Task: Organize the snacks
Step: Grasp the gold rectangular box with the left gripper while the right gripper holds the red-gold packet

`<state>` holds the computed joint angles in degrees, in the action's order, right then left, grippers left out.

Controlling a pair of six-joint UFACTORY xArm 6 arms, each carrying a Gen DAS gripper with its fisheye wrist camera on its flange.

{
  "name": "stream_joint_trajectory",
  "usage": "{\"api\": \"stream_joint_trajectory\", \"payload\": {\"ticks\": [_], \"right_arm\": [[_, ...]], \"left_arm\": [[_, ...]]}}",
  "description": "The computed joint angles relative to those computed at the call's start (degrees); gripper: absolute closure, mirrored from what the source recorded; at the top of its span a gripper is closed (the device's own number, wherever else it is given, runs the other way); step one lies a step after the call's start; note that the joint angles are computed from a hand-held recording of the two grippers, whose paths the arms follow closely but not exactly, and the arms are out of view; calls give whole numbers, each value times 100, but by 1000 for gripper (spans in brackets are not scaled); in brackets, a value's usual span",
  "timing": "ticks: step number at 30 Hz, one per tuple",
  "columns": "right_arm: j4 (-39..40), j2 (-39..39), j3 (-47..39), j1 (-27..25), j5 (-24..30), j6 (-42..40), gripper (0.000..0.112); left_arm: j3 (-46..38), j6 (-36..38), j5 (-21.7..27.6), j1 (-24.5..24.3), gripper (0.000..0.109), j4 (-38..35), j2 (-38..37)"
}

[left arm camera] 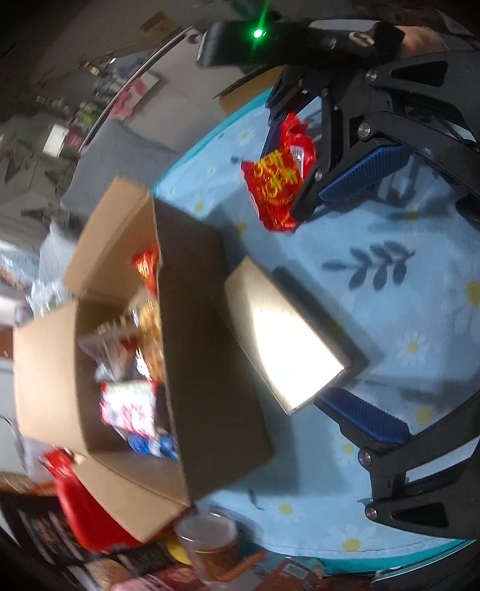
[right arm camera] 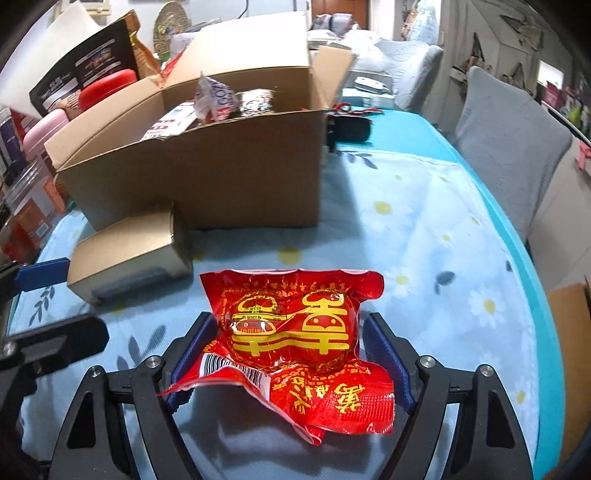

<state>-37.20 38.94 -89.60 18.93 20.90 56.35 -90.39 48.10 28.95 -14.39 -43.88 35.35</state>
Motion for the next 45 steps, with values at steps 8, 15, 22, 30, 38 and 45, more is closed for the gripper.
{"api": "stream_joint_trajectory", "payload": {"ticks": [8, 15, 22, 30, 38, 45], "right_arm": [[-402, -346, 608, -112, -389, 470, 30], [-451, -342, 587, -78, -414, 439, 30], [-445, -321, 572, -74, -404, 431, 30], [-517, -363, 697, -72, -487, 539, 31], [-741, -608, 1079, 13, -660, 759, 31], [-997, -916, 1533, 114, -790, 1036, 31]], "left_arm": [[76, 782, -1130, -134, 6, -373, -41], [-902, 293, -635, -34, 6, 445, 690], [-1202, -356, -448, -78, 37, 1439, 1027], [-572, -254, -653, -147, 59, 1420, 626], [95, -408, -632, -94, 65, 1300, 160], [899, -320, -709, -75, 65, 1058, -399]]}}
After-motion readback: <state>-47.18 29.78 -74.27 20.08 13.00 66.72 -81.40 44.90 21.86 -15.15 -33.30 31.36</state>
